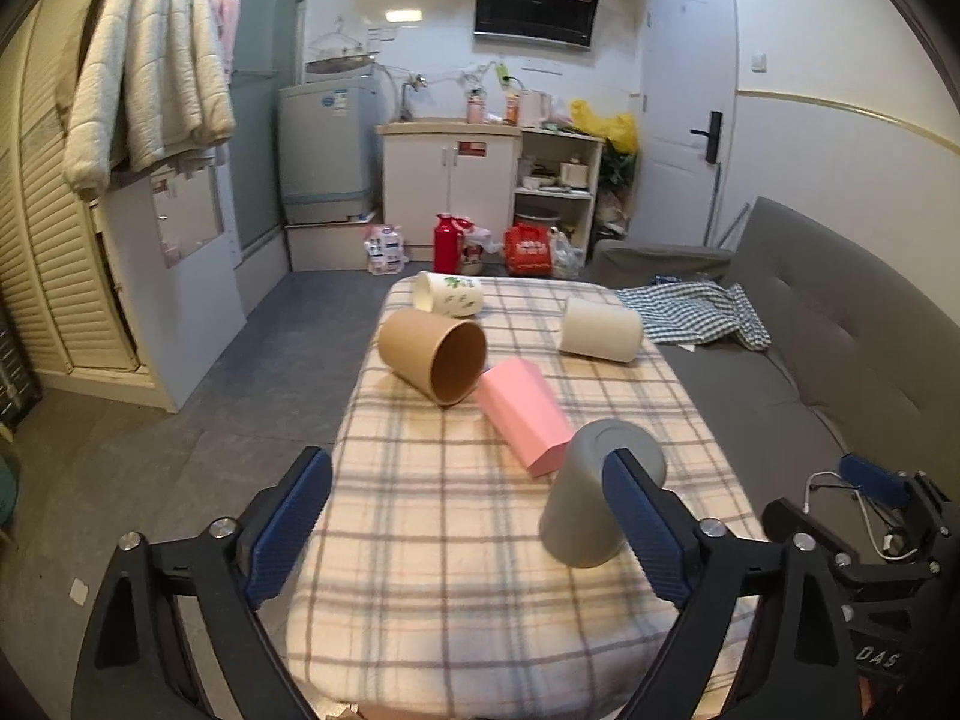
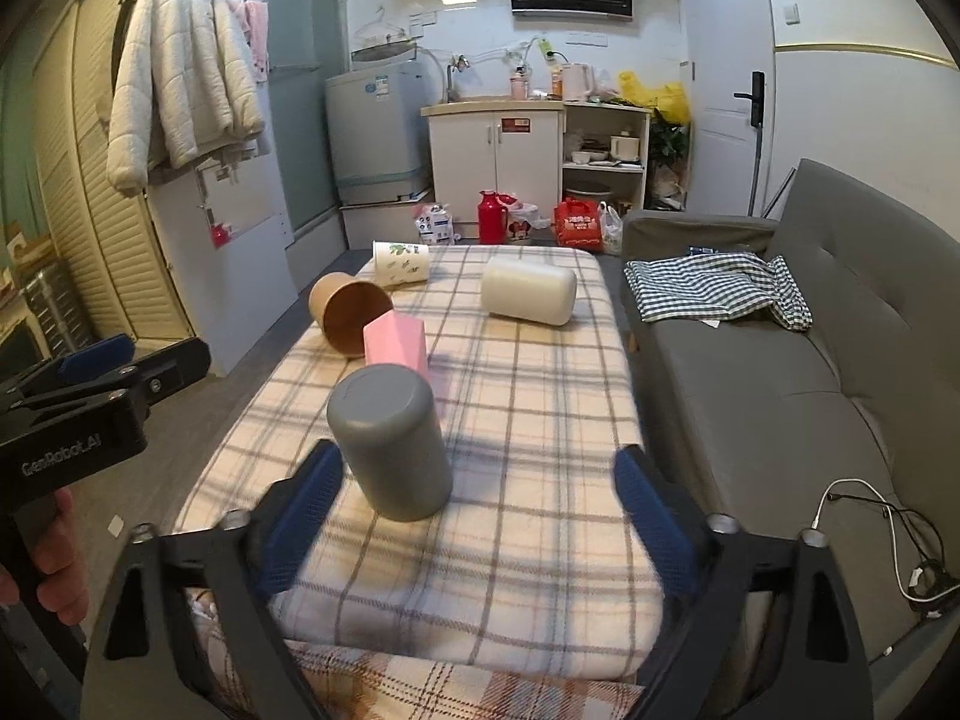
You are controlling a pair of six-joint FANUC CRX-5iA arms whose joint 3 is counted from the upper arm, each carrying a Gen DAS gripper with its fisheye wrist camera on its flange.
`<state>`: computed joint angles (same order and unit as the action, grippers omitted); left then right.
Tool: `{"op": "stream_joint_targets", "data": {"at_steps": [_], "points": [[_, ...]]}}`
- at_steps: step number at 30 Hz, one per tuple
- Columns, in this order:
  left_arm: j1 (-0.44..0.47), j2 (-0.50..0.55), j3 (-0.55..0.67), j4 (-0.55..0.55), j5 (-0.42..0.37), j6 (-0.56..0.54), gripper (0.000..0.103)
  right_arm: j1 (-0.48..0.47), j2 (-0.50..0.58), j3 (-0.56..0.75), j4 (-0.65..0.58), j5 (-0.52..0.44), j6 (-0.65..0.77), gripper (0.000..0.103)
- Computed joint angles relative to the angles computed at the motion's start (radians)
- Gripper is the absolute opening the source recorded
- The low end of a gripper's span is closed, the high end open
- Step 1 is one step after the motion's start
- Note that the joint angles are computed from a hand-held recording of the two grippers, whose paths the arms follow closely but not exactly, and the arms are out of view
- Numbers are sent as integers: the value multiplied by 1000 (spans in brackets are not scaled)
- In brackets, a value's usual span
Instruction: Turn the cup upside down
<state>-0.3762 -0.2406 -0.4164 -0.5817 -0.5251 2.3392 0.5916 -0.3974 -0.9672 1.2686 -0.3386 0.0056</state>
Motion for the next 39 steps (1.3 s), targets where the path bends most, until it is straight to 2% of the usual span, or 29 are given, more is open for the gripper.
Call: {"op": "stream_joint_targets", "data": {"at_steps": [4,12,17,39], "points": [[-28,-8,-11,-58,-18,61,103,-8,8,-4,26,10,-20,103],[-66,-6,-6,-111,-43,112,103,-1,21,6,-21,4,10,103],[-49,0,-16,-58,-28,55,103,-1,25,8,-26,3,13,103],[-37,-11,-29,-17,-22,14,103,10,22,6,-32,-20,11,103]]}}
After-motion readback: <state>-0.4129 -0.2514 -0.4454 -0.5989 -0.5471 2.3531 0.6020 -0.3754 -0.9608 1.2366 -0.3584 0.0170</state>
